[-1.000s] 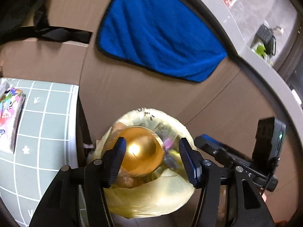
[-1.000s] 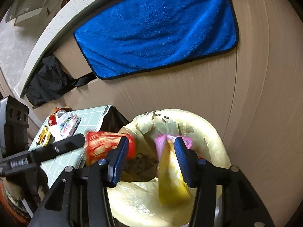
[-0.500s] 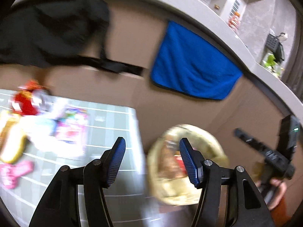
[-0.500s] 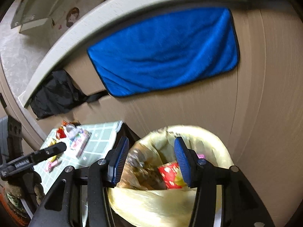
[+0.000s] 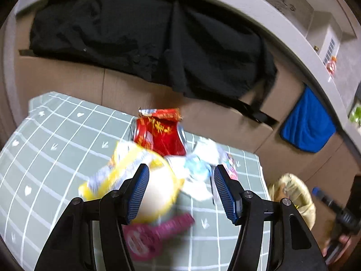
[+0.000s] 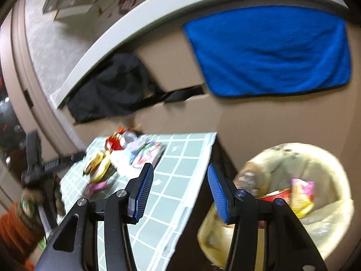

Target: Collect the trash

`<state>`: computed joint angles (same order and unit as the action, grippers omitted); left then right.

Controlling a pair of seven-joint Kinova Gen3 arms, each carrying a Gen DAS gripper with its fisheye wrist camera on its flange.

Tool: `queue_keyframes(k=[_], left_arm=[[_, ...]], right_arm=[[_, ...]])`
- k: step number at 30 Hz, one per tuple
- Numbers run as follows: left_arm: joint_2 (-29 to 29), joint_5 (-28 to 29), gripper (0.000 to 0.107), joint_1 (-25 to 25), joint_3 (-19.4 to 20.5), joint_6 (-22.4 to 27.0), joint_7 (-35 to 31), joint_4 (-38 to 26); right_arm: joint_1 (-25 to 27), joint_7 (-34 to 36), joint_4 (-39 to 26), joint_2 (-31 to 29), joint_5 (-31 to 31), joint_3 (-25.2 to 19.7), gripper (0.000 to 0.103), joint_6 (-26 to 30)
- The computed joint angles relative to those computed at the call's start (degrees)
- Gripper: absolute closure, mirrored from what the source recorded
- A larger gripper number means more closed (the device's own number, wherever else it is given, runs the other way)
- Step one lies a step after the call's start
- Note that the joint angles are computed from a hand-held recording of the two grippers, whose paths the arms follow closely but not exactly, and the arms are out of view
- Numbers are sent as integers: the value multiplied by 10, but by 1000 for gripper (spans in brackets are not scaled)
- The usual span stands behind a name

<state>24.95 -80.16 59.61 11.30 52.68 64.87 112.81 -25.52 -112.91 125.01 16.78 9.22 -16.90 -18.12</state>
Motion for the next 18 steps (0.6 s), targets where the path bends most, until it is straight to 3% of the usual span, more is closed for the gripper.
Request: queue_keyframes(k=[5,10,14,16,18], left_arm=[[-22,-50,43,-133,7,-117,-40,20],[0,44,43,-251,-8,-224,-150,-29],[39,116,43,-351,39,-286,-243,-52],[34,153,44,-359,33,-324,-290,-43],[23,183,44,-330,3,-348,-333,-28]], right_arm=[[-50,29,-59,36,-17,7,55,50],[-85,67,-115,69,-42,20,55,104],[-96,92,-155,91,-56,23,55,152],[-82,104,-170,101,-58,7,55,169],[-77,115,-177,106,-62,2,55,174]])
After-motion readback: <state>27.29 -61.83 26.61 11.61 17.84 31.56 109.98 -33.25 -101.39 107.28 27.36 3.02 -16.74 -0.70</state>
